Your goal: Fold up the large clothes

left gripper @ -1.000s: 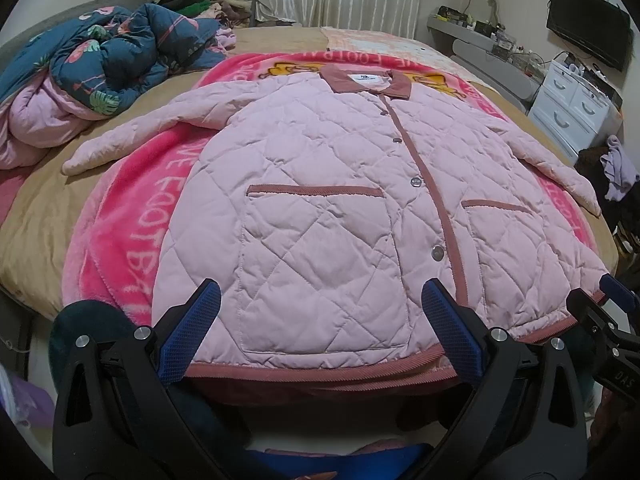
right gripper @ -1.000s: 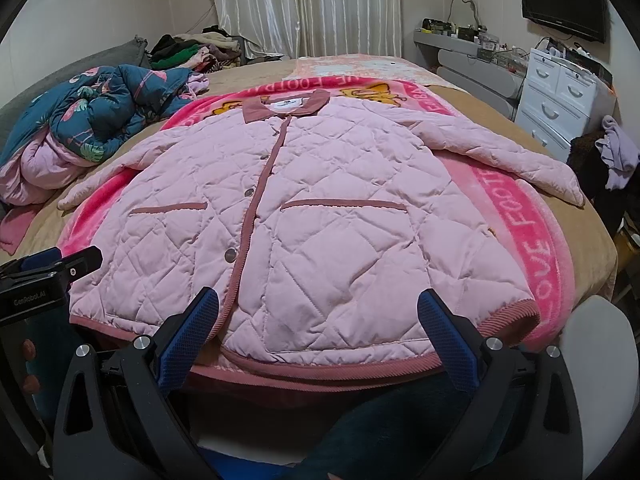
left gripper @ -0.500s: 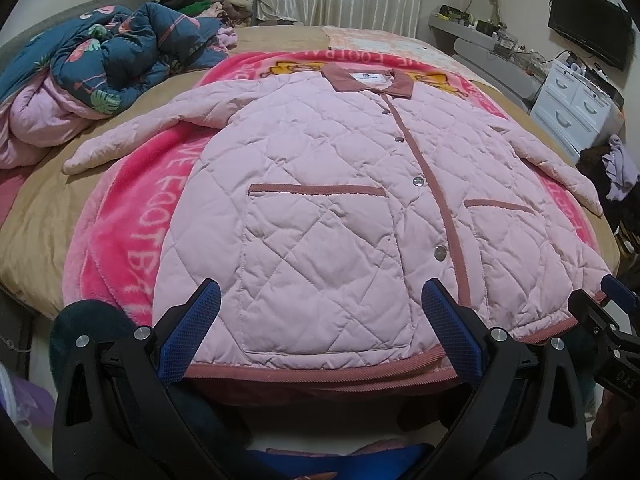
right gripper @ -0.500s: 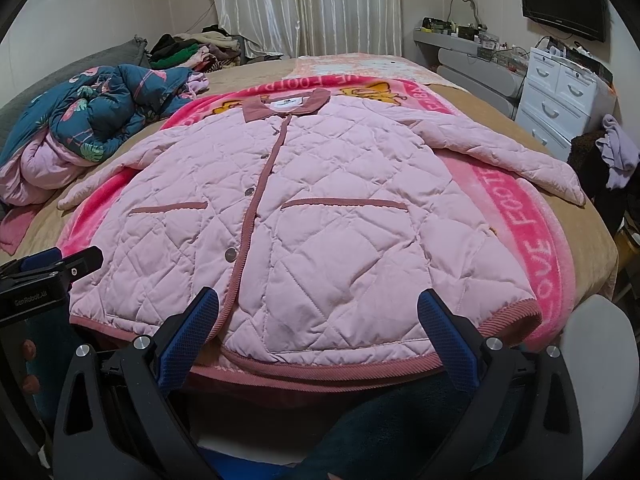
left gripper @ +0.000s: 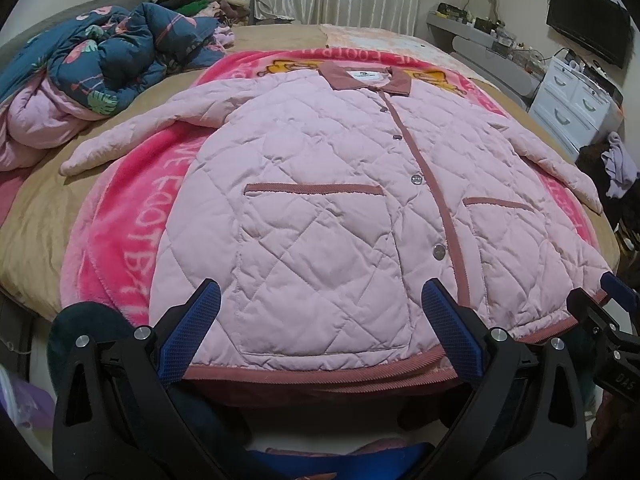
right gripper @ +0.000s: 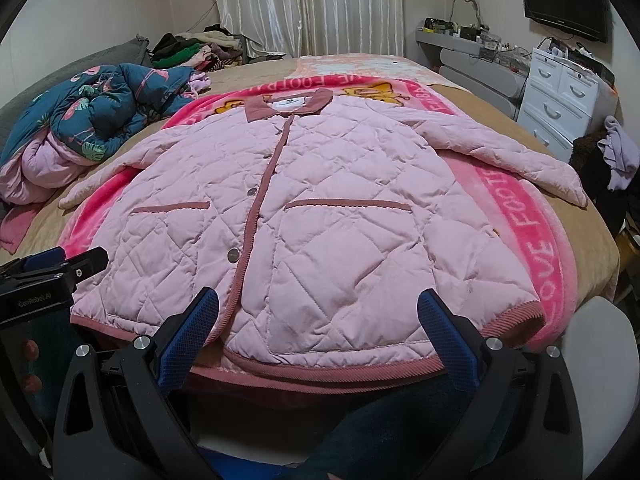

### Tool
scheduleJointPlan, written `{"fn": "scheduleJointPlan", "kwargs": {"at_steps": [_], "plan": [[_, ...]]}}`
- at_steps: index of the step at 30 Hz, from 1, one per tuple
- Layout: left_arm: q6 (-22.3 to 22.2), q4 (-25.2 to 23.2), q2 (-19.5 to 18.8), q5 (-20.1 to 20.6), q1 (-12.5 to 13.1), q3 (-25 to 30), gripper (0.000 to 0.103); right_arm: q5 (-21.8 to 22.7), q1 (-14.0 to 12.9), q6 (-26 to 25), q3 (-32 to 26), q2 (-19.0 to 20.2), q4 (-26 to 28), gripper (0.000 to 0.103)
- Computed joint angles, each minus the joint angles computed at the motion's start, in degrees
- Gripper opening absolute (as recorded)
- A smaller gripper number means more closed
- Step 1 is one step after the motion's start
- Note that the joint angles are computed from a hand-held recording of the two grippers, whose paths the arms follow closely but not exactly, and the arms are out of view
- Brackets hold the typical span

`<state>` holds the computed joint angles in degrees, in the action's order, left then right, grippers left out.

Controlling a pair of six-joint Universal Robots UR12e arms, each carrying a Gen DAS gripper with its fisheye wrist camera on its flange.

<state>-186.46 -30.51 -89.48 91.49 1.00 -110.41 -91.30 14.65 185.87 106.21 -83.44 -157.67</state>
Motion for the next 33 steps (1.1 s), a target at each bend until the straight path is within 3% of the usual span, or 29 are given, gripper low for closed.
{"fn": "scheduleJointPlan", "kwargs": {"at_steps": [19, 30, 33], "plan": [[0.63, -0.63, -3.43, 0.99, -0.22, 3.49, 0.094, 0.87, -0.39, -1.43, -3.79, 2.50, 2.12, 0.099], [0.75, -1.10, -7.57, 1.09, -0.30, 9.71, 0.094, 6.78, -2.84, 0.04, -10.26, 5.97, 6.51, 0.099], [0.58, -1.64, -8.85, 0.96, -0.26, 11.67, 0.094, 6.39, -3.13, 0.16, -12.14, 7.02, 6.70, 0.099]]}}
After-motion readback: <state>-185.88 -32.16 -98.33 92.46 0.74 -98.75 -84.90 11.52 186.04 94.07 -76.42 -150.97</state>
